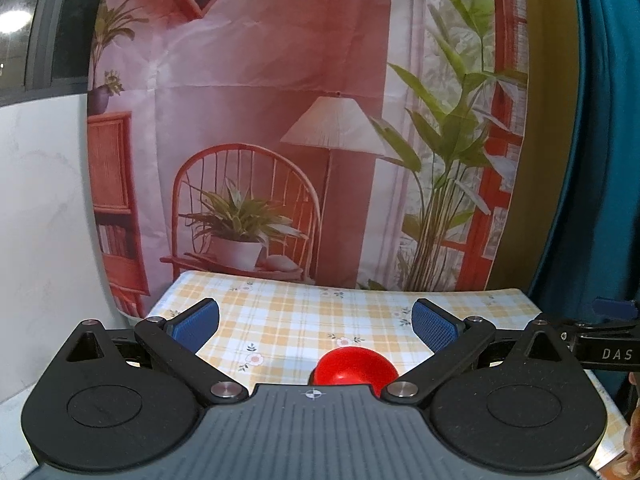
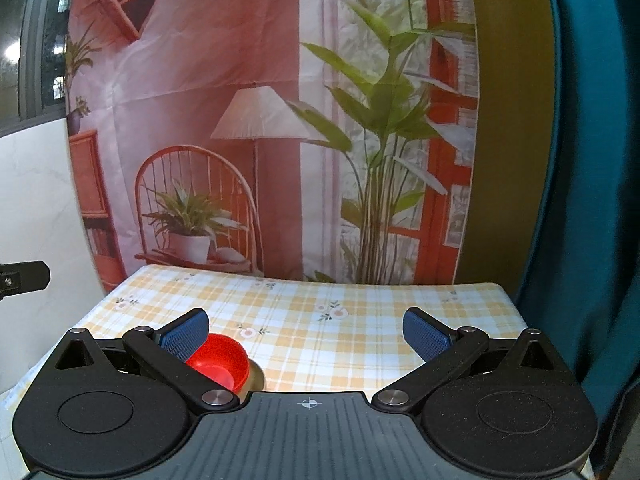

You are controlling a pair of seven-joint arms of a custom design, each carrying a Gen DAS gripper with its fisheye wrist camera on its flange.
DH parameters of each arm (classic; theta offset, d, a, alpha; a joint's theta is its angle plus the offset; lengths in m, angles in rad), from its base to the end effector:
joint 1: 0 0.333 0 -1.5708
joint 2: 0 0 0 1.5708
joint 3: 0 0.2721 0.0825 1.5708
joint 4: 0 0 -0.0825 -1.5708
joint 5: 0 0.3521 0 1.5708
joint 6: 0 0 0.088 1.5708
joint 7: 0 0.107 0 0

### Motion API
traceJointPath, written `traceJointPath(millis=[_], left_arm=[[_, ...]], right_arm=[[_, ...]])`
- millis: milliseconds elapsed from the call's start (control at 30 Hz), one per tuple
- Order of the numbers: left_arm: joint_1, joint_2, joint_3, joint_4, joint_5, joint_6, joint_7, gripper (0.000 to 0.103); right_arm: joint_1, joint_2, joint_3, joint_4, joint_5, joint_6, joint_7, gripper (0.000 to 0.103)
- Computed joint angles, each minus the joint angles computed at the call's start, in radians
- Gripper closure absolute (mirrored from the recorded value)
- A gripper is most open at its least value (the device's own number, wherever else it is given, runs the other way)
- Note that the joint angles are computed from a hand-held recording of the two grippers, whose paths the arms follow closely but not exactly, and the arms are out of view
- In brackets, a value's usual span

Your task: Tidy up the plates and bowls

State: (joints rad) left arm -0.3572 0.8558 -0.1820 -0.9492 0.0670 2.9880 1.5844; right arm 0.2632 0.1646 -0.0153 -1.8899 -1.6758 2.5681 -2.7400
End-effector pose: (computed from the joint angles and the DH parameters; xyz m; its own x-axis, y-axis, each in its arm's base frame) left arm 0.6761 -0.3300 0.4938 -0.4763 -0.8773 0.0591 -0.3503 0.1276 -0.9279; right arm 0.5749 0.1622 0.4317 -0.3684 -0.9289 -0.0381 -0.3021 0.1584 -0.9400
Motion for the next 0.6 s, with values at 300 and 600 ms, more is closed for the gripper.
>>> traceJointPath(millis=[300,600], left_arm=[[0.014,0.004,-0.024,0.01,-0.019,-0.021,-0.004,0.0],[-0.012,0.001,0.024,0.003,0.012,-0.008,-0.045,0.0]], right_arm=[[0.0,-0.001,0.0,0.001,0.002,0.0,-0.003,0.0],[-0.001,-0.009,0.001,-0.006,0.003,-0.003,-0.003,0.0]])
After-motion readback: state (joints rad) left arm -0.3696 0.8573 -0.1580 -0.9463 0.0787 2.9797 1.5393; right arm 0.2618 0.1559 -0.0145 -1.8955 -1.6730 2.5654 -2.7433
